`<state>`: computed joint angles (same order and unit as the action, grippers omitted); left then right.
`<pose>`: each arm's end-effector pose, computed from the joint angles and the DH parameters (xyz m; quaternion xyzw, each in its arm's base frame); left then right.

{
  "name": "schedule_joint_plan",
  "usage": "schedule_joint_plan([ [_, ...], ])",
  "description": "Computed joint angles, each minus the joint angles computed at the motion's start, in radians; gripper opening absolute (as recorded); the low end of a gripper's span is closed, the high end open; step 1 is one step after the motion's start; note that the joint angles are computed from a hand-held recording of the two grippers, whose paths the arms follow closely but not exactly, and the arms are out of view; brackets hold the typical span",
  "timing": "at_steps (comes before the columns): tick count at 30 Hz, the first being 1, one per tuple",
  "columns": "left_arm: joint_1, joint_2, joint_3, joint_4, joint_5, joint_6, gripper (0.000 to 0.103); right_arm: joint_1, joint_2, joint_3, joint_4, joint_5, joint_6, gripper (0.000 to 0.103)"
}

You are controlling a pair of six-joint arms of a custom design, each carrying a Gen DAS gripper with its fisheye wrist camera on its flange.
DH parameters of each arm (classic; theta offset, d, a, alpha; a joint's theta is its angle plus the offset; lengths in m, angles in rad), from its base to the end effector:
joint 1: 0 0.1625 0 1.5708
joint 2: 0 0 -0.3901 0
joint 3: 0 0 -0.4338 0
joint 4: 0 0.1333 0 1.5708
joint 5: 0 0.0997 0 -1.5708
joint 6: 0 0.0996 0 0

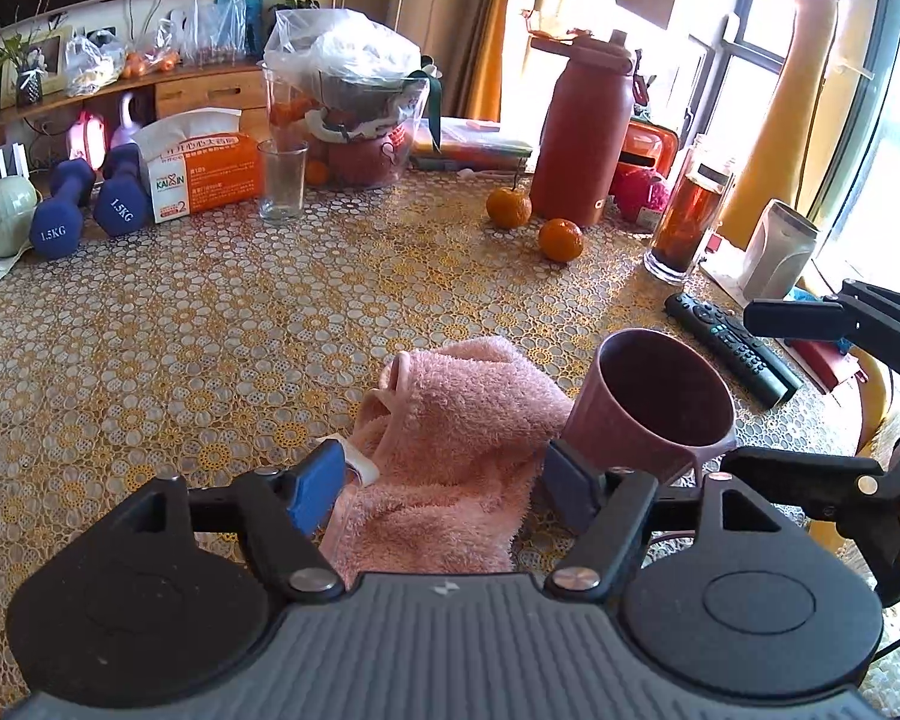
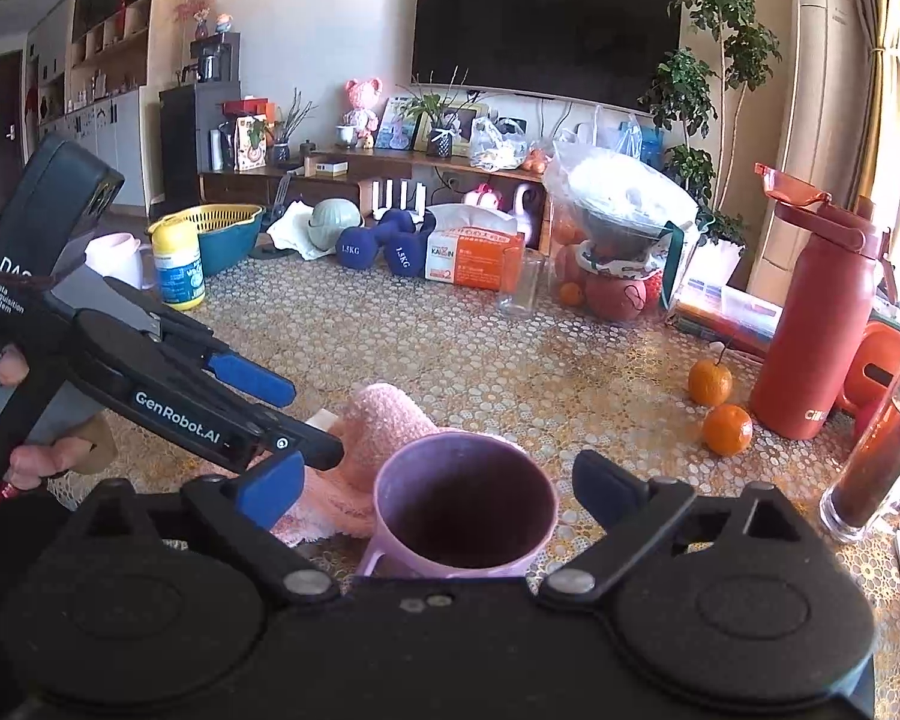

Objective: Clean container
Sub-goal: 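Lower the mug upright onto the table with right gripper while left sets the towel beside it, then open both grippers and pull them back from mug and towel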

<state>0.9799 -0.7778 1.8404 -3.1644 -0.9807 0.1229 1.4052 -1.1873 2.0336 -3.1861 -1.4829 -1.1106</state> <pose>-0.1870 -0.6174 0.0364 0.2511 0.8917 -0.3093 0.2147 0.0455 -0.5897 0.1975 0.4362 -0.8171 0.3253 0.1905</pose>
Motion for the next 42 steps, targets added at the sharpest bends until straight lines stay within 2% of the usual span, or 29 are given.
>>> schedule_joint_plan([
  [5,-0.032,-0.032,0.064,-0.046,0.014,-0.015,0.084,-0.015,-0.033,0.041,-0.028,0.017,0.047,0.101],
  [10,-0.072,-0.045,0.112,-0.078,0.063,-0.028,0.089,-0.028,-0.051,0.072,-0.066,0.03,0.092,0.102],
  [12,-0.083,-0.047,0.128,-0.1,0.074,-0.026,0.102,-0.032,-0.056,0.085,-0.087,0.033,0.106,0.102],
  [13,-0.089,-0.048,0.138,-0.117,0.079,-0.025,0.103,-0.033,-0.058,0.089,-0.093,0.034,0.109,0.102],
  [18,-0.115,-0.048,0.162,-0.137,0.119,-0.043,0.103,-0.043,-0.071,0.114,-0.122,0.041,0.123,0.102],
  [32,-0.157,-0.036,0.21,-0.196,0.169,-0.06,0.103,-0.065,-0.101,0.159,-0.153,0.066,0.162,0.102],
  [42,-0.172,-0.009,0.211,-0.255,0.199,0.004,0.103,-0.075,-0.114,0.174,-0.139,0.068,0.166,0.102],
])
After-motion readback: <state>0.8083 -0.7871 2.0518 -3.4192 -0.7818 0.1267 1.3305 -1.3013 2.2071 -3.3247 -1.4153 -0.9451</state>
